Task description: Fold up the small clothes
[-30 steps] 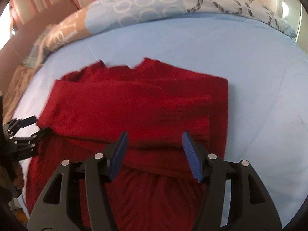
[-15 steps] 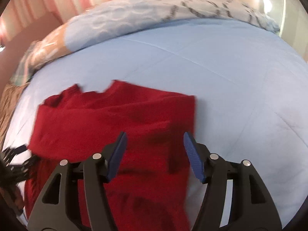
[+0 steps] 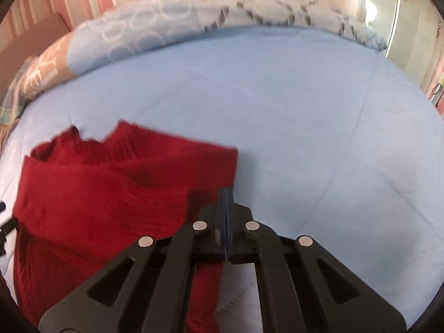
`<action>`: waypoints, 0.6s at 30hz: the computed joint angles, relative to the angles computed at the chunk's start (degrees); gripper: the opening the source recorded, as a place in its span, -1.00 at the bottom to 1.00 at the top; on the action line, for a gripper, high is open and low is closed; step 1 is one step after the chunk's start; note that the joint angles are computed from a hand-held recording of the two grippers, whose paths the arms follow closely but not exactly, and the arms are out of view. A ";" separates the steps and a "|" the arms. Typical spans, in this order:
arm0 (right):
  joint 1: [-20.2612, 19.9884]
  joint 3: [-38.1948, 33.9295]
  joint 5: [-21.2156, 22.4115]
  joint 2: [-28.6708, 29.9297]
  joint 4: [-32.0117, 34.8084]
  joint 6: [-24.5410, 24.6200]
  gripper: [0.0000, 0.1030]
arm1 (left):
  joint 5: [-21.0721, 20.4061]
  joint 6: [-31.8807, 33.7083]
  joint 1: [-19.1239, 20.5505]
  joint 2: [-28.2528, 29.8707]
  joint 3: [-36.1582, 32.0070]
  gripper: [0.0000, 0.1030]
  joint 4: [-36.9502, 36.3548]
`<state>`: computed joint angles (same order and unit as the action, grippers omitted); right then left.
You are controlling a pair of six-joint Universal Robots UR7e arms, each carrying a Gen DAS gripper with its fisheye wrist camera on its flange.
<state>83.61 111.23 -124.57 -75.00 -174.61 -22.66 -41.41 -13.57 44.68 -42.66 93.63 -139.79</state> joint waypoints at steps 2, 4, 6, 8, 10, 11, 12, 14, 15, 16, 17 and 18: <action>0.85 0.99 1.33 -0.94 -0.05 -0.80 -0.98 | 0.14 0.25 0.00 0.07 -0.18 0.70 -0.82; 2.28 1.92 2.12 -1.74 1.94 -0.56 -0.94 | -0.17 -0.20 0.16 -0.03 -0.29 0.70 -0.71; 3.39 2.95 2.27 -1.91 3.63 -0.09 -0.93 | 0.05 -1.16 0.20 -0.04 -0.42 0.70 0.71; 3.71 3.40 1.09 -0.73 4.52 0.23 -0.93 | -0.06 -1.88 0.13 -0.31 -0.17 0.70 1.96; 2.98 3.51 0.14 0.36 5.35 0.88 -0.93 | -0.13 -1.96 0.00 -0.64 0.35 0.70 2.66; 2.44 3.46 0.55 0.59 5.42 1.14 -0.95 | 0.14 -1.82 -0.12 -0.76 0.83 0.70 2.65; 2.02 3.39 1.15 0.61 5.46 1.36 -0.96 | 0.38 -1.80 -0.14 -0.89 1.29 0.70 3.01; 1.44 2.56 2.30 0.44 7.37 2.79 -0.96 | 0.44 -2.31 0.04 -1.11 1.89 0.70 3.87; 1.42 2.48 2.59 0.18 7.64 3.22 -0.95 | 0.52 -3.03 0.12 -1.35 2.34 0.70 4.43; 1.73 2.73 2.88 -0.22 7.20 3.04 -0.92 | 0.75 -4.15 0.16 -1.66 2.79 0.70 5.20; 2.13 3.38 3.16 -0.74 6.43 2.56 -0.65 | 0.74 -4.97 0.16 -1.89 3.05 0.70 5.86; 2.46 4.14 3.32 -1.37 5.63 2.05 -0.16 | 0.73 -6.17 0.11 -2.37 3.59 0.70 6.64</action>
